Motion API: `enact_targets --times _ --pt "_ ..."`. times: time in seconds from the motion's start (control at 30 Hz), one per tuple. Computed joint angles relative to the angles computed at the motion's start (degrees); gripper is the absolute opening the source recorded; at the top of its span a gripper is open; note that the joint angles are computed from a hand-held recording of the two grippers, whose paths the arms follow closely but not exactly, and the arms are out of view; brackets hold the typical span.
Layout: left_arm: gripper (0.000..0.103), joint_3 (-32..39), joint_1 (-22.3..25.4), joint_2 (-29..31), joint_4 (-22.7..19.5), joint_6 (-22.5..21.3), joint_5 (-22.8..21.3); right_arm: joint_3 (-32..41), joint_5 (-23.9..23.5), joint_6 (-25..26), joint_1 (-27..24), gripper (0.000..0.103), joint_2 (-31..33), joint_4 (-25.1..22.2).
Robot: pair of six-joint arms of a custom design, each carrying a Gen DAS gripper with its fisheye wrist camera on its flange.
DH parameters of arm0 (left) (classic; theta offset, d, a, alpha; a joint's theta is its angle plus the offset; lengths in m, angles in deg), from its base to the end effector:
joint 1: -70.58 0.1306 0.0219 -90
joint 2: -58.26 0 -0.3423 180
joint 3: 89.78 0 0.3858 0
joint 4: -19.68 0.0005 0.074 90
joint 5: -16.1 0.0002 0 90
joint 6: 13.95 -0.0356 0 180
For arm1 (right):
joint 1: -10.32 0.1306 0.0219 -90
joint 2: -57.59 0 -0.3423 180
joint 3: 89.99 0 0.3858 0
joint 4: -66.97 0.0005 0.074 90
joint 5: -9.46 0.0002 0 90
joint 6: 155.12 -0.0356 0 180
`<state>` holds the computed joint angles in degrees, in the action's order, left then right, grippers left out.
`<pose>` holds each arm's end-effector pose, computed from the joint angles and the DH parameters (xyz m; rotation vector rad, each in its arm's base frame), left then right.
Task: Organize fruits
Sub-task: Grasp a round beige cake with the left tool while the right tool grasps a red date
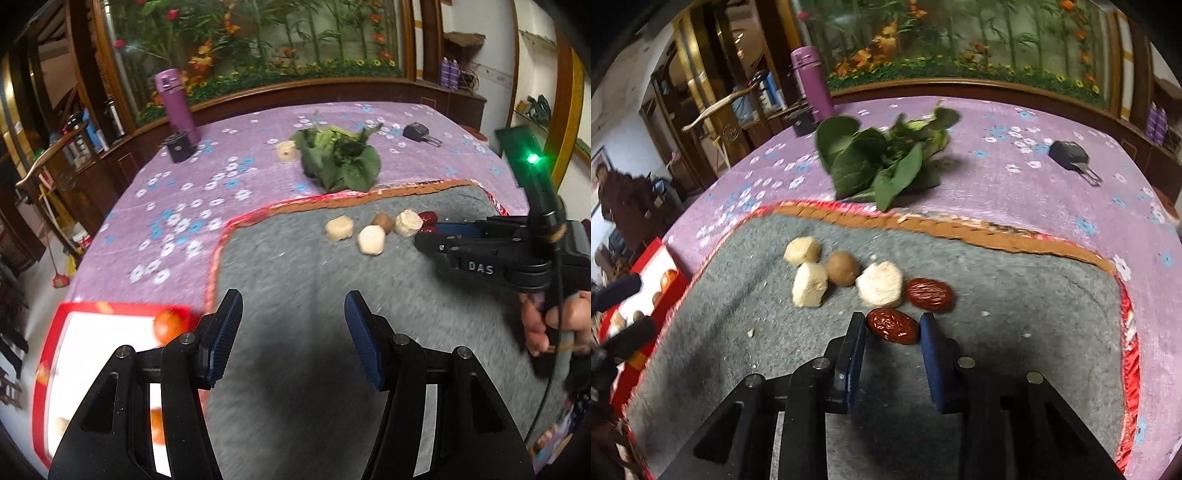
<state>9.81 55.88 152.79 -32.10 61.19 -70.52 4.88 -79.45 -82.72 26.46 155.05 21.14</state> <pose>0.4909 -0.1315 0.4260 0.6355 2.2993 -0.0691 0.5040 0.1446 0.3705 0.0397 2.4303 0.2457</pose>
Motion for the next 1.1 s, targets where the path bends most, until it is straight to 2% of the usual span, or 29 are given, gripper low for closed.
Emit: enact_targets --times 0.07,0.13,0.27,0.6,0.7,0.8,0.93,1.1 --pt "0.058 1.95 -0.94 2.08 -0.63 0.80 0.57 -1.08 -1.99 -2.34 -1.59 0.029 -1.17 0.60" --pt "0.058 4.56 -1.89 4.74 -2.03 1.88 1.75 -2.30 -5.90 -5.20 -3.40 0.029 -2.53 1.64" --pt "0.058 8.79 -3.66 9.03 -4.06 2.69 2.44 -4.87 -11.61 -11.25 -6.55 0.029 -5.05 5.37" --pt "0.057 16.30 -6.01 16.91 -7.53 1.81 1.73 -5.89 -12.99 -18.28 -8.95 0.029 -6.11 6.21" --pt "0.046 16.96 -5.97 18.03 -7.32 2.29 1.94 -6.11 -13.10 -18.31 -9.37 0.029 -6.33 6.98" --pt "0.027 16.97 -5.54 18.33 -6.46 2.98 3.99 -6.35 -13.15 -18.66 -9.54 0.029 -6.47 7.55" --pt "0.026 15.87 -5.46 17.56 -5.33 3.40 4.45 -6.31 -13.29 -18.74 -9.53 0.029 -6.21 7.80" --pt "0.026 11.59 -5.06 13.32 -2.00 4.63 4.72 -6.93 -13.84 -18.07 -9.29 0.029 -6.62 9.17"
